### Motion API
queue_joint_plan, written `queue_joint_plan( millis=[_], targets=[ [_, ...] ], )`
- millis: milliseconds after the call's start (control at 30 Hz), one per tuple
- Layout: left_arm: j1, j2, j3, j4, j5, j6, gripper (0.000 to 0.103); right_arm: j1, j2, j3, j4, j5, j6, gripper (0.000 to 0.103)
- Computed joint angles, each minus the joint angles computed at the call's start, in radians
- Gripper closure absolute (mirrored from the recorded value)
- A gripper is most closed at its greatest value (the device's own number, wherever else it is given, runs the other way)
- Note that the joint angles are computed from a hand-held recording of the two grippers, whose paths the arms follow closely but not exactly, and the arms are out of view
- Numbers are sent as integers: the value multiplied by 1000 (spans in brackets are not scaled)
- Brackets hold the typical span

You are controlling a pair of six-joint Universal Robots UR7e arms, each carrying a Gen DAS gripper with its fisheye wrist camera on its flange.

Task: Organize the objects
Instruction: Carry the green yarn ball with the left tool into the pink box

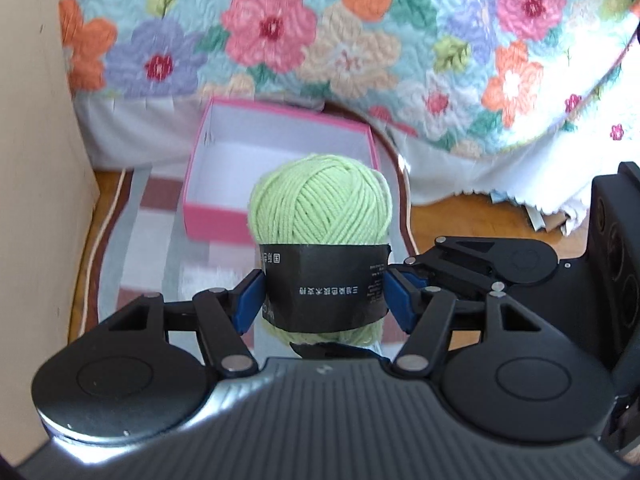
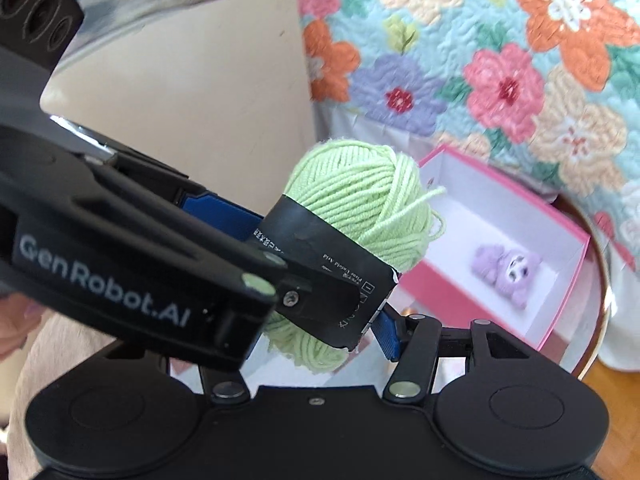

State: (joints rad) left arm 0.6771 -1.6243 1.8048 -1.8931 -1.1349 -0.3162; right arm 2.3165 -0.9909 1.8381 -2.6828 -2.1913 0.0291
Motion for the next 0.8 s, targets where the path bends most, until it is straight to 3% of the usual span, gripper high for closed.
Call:
queue_joint_plan(
  millis=[100,267,500,600,733,800],
  targets=[
    [36,71,-51,-49,-5,26,37,-17,26,-41,-24,-27,-61,41],
    [96,199,-107,-164,1,81,37,-103,82,-97,-119,-28,-138,41],
    [201,416,-223,-280,-4,85,37,-248,130,-178,-138,71,-155,41],
    [256,504,-272,-311,-25,100,38,-320,158,-210,-134,122,-140,41],
    [312,601,-323,-310,-50,78,39,-403,181,-223,-116,190,-52,41],
    [328,634,-327,-335,-58,94,39,-426,193,-217,-134,187,-36,41]
  ],
)
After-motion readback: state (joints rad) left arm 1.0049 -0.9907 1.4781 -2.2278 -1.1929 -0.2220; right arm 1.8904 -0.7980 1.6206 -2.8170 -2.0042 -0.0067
